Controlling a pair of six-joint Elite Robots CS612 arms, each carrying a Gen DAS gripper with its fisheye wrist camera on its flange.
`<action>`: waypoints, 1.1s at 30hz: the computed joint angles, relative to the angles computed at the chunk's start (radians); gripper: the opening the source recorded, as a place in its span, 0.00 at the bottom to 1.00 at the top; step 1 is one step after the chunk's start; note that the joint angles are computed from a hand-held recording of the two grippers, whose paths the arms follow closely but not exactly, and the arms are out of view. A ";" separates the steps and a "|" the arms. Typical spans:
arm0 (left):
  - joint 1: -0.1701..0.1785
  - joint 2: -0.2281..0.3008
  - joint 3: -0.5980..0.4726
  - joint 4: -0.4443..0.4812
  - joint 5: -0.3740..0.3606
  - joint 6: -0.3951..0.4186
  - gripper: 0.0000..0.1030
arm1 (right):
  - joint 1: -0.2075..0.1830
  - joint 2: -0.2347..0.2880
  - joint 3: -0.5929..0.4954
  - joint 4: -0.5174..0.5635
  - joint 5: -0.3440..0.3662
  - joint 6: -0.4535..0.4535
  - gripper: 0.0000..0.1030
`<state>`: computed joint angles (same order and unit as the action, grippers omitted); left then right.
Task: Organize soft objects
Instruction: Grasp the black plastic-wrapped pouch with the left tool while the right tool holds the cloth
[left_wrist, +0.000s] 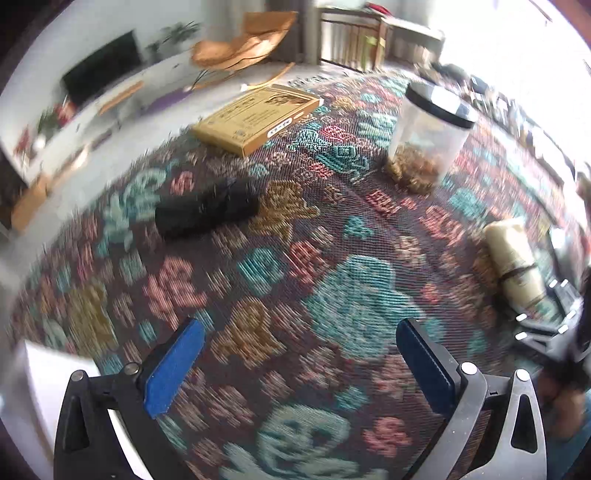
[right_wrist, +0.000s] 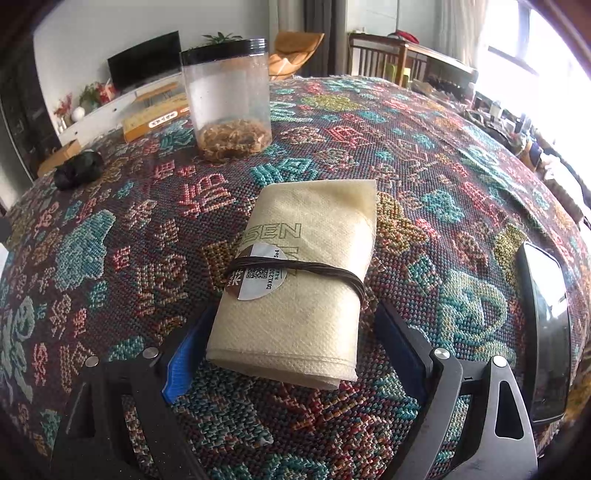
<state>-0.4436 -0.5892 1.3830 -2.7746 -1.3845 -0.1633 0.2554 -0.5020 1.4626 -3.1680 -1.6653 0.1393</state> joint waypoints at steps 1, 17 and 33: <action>0.002 0.025 -0.052 0.063 0.067 0.067 1.00 | 0.000 0.000 0.000 0.000 0.000 0.000 0.88; 0.095 0.224 -0.402 0.220 0.045 0.157 0.62 | 0.001 0.004 -0.008 0.006 0.001 -0.003 0.90; -0.027 -0.093 0.247 -0.091 -0.270 -0.441 0.40 | 0.001 0.006 -0.011 0.005 0.002 -0.002 0.90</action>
<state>-0.4702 -0.6817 1.6295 -2.8653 -1.6545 -0.6043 0.2564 -0.4957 1.4520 -3.1625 -1.6635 0.1376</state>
